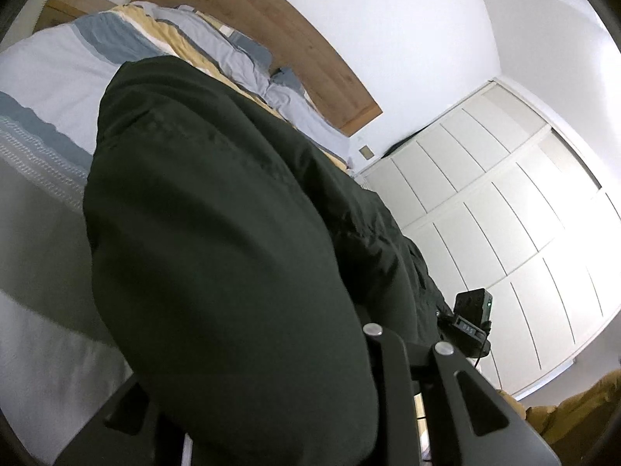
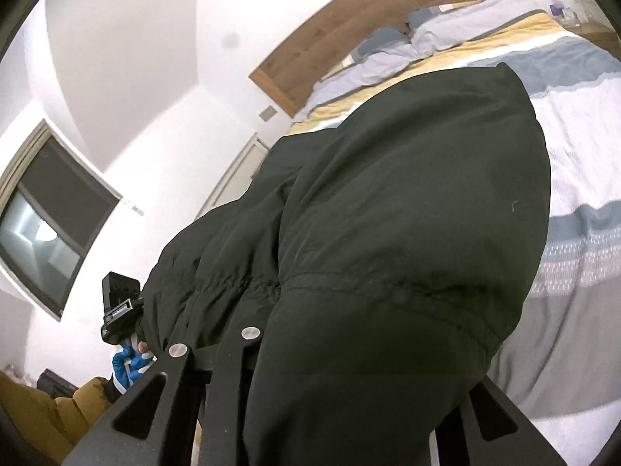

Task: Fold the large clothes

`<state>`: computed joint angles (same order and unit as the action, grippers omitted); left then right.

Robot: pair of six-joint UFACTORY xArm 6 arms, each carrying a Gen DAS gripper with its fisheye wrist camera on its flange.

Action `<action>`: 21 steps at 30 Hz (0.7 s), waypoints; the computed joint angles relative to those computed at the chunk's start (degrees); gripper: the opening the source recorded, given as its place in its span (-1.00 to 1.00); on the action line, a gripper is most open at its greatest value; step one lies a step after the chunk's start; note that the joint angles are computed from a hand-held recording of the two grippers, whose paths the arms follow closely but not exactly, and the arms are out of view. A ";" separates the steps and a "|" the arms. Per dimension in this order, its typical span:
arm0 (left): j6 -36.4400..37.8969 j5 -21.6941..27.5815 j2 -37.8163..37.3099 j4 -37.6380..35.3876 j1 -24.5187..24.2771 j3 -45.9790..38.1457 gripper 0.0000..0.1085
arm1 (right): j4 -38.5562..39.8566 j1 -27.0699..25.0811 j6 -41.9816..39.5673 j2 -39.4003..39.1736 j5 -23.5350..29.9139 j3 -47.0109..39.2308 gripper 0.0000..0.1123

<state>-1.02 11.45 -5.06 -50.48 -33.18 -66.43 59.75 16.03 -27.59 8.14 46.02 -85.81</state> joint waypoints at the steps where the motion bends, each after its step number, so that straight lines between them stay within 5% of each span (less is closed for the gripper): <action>1: -0.86 -0.25 0.11 0.84 -0.32 0.11 -0.61 | 1.44 -0.47 -1.45 -1.91 -0.12 2.72 -0.61; 6: -5.50 -3.33 -3.44 2.44 -3.10 8.56 -0.61 | 6.20 -0.22 -4.81 -9.24 -2.22 14.74 -0.61; 13: -23.17 0.36 -9.03 19.15 -2.68 22.93 -0.47 | 3.95 -1.19 -3.90 -13.09 -4.46 29.35 -0.49; 15: -28.00 0.41 -9.90 20.79 -2.07 25.49 -0.20 | 3.88 -1.80 -2.57 -12.43 -5.81 30.98 -0.15; 21: -37.09 6.55 -7.59 32.07 0.67 20.01 0.01 | -4.43 -2.19 6.40 -14.58 -10.65 34.20 0.54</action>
